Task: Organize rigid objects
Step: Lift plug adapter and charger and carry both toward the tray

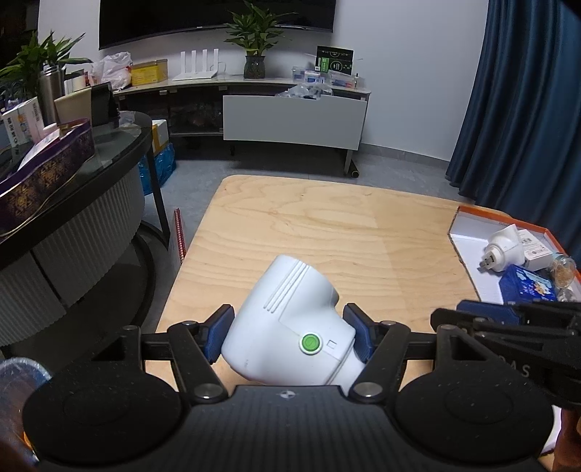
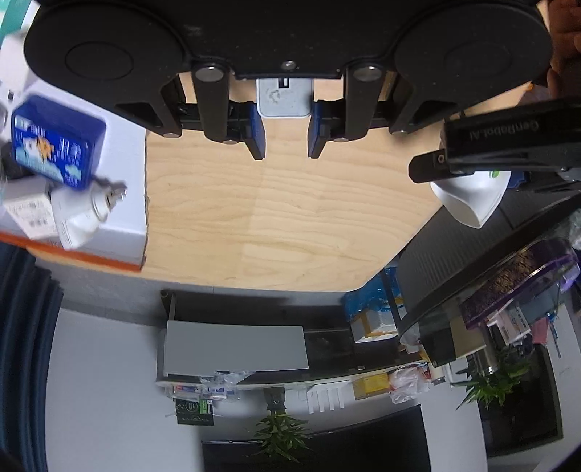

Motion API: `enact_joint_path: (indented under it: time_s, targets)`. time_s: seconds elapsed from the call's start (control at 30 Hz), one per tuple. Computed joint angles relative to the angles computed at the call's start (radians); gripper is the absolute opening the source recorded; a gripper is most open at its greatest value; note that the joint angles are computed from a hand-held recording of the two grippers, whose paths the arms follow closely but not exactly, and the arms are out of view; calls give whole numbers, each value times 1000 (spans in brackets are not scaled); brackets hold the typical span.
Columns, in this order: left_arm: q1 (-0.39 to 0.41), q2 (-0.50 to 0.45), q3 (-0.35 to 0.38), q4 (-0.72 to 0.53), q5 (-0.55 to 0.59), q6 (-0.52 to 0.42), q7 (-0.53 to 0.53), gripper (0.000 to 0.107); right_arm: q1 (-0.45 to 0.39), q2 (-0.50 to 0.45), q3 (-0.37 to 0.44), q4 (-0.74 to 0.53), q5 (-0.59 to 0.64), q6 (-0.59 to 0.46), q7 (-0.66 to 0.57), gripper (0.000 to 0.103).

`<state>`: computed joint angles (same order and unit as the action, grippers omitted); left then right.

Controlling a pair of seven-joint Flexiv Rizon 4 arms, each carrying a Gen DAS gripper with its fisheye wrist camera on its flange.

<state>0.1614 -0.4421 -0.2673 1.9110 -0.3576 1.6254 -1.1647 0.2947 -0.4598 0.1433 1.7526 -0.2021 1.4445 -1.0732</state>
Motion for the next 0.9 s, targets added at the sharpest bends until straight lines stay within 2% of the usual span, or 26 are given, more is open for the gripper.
enact_joint_path:
  time_s: [0.07,0.2,0.27,0.4,0.43,0.47,0.57,0.6,0.67,0.8,0.9]
  targets:
    - [0,13,0,14,1,4,-1,67,4,26,-6,34,-1,16,5,32]
    - [17,25,-24,34,-3,7,5,67,-30,53,41,68,30,3,-27,32]
    - [26,29,-37,43,-6,12,8,67,-75,49,103,57,89,-40,-72,32]
    - [41,40,-54,65,-5,16,18,67,-72,64,106,88,119,-18,-97,34]
    - [48,41,-62,69,-7,18,20,67,-57,71,90,98,111,-23,-90,53]
    - [54,43,-70,73,-8,20,23,67,-46,77,77,108,103,-26,-86,61]
    - [69,46,-85,81,-8,27,27,67,-43,99,74,137,102,-41,-93,72]
    - [75,48,-92,87,-9,31,28,67,-43,108,75,152,105,-34,-97,78]
    - [81,47,-99,89,-7,34,26,67,-64,121,103,167,131,-48,-129,79]
    - [85,46,-101,95,-4,28,21,67,-59,140,111,202,139,-63,-181,78]
    - [96,50,-114,104,-4,26,29,67,-30,159,80,233,111,-51,-174,78]
